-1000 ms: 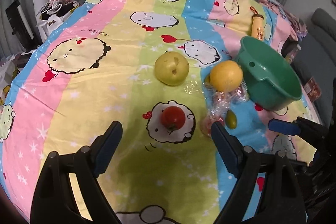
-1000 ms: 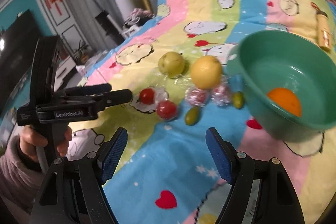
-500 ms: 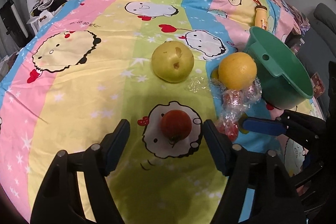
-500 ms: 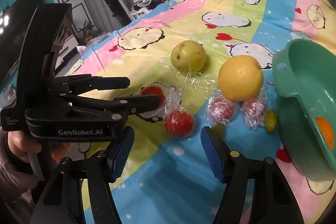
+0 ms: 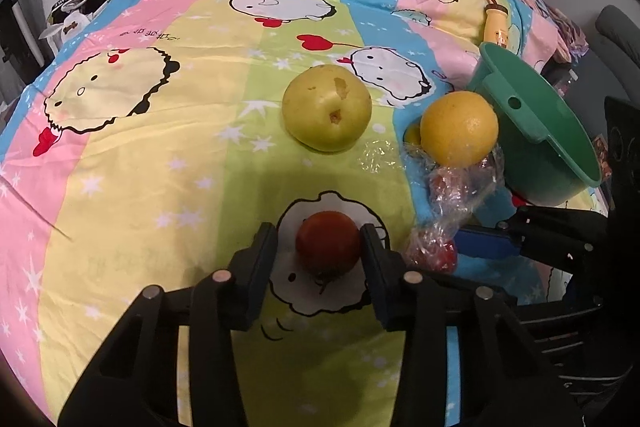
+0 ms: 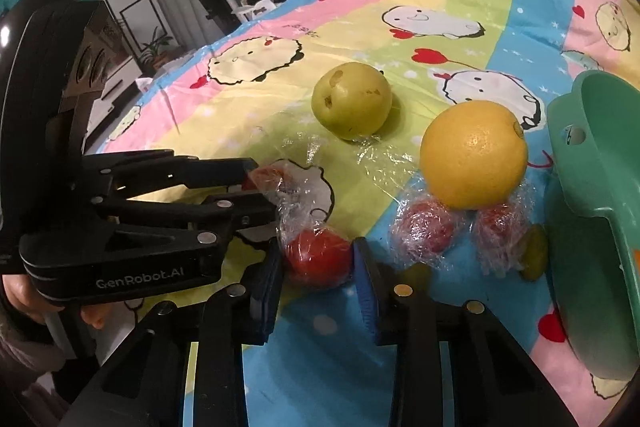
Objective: Organize fruits
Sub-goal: 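Carry the wrapped tomato into the green basin and release it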
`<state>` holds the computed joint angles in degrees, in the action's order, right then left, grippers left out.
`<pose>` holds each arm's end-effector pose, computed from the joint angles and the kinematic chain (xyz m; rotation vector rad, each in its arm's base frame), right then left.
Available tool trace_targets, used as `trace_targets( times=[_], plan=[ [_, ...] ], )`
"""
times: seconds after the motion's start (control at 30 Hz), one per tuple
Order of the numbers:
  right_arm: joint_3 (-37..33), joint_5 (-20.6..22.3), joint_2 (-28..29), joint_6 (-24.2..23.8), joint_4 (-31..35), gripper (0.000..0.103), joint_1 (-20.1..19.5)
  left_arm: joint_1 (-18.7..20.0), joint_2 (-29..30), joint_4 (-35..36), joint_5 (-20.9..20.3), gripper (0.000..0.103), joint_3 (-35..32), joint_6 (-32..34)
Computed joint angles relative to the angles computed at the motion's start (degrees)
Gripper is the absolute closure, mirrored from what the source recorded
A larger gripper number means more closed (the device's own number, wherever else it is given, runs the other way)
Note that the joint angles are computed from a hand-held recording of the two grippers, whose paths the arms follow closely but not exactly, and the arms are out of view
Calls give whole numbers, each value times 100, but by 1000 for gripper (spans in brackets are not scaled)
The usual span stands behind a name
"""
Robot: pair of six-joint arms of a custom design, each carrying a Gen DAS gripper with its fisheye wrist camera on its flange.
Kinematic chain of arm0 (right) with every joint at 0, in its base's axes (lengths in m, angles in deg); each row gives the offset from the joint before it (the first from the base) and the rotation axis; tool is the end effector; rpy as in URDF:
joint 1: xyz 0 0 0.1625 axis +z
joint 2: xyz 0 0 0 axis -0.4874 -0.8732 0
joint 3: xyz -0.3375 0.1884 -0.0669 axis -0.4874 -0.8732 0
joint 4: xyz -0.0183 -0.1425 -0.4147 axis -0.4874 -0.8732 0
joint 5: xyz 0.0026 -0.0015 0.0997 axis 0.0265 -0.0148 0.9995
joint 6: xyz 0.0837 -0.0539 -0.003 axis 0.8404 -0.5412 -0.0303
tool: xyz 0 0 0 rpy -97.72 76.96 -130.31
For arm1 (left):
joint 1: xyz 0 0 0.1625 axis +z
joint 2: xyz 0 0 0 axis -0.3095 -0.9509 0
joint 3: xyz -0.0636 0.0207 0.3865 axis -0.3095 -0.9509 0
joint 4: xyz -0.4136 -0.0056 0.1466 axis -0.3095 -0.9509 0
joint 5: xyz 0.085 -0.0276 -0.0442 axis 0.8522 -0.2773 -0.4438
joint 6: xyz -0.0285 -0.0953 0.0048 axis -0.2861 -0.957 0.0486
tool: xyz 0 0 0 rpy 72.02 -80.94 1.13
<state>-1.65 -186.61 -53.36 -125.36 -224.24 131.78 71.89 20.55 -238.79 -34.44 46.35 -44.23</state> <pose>0.2679 -0.6677 0.0739 1.4497 -2.5209 0.1871 -0.1827 -0.6101 0.1718 0.0130 2.3597 -0.9248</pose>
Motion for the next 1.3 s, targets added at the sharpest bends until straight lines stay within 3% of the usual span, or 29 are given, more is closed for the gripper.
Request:
trace_targets(
  times=[0.1, 0.63, 0.9, 1.3],
  plan=[
    [21, -9, -12, -29, -52, 68, 1, 6, -20, -92, -36, 71, 21, 0],
    [716, 605, -940, 173, -409, 68, -204, -400, -198, -531, -204, 72, 170, 159],
    [827, 874, -1336, 370, -771, 68, -390, -539, 39, -712, -516, 72, -153, 516],
    [637, 1010, -1477, 806, -1237, 68, -681, -548, 812, -659, -970, 72, -1242, 1314]
  ],
)
